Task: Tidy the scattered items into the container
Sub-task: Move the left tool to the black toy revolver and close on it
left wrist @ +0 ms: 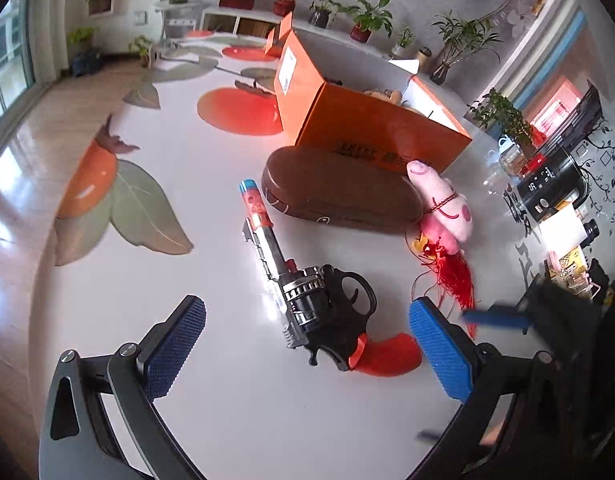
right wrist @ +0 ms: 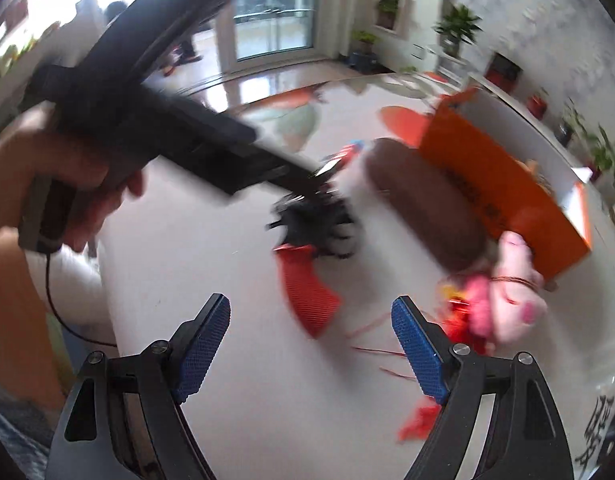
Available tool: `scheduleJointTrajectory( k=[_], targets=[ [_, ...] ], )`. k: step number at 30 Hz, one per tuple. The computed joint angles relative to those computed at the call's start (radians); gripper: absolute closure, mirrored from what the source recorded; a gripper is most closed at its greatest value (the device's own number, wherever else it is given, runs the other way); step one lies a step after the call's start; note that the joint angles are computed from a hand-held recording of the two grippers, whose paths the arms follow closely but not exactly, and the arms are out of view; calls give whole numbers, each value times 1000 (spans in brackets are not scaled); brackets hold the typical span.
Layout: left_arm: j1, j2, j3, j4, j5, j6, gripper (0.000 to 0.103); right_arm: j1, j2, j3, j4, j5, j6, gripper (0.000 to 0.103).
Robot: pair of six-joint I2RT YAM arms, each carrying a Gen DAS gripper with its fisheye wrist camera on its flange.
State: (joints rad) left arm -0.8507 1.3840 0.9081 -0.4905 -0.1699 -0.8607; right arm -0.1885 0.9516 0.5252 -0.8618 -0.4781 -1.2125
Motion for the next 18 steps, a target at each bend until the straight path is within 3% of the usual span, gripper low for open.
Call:
scheduleJointTrajectory(
  k=[11, 15, 18],
  targets=[
    [32, 85, -14, 79, 126, -70, 0, 54, 260, 2, 188, -17, 155, 20],
    [18, 113, -3, 76, 140, -81, 1, 57, 291, -33, 263, 9, 153, 20],
    [-8, 114, 10, 57, 119, -85, 7, 51, 322, -47, 305, 22, 157, 28]
  ],
)
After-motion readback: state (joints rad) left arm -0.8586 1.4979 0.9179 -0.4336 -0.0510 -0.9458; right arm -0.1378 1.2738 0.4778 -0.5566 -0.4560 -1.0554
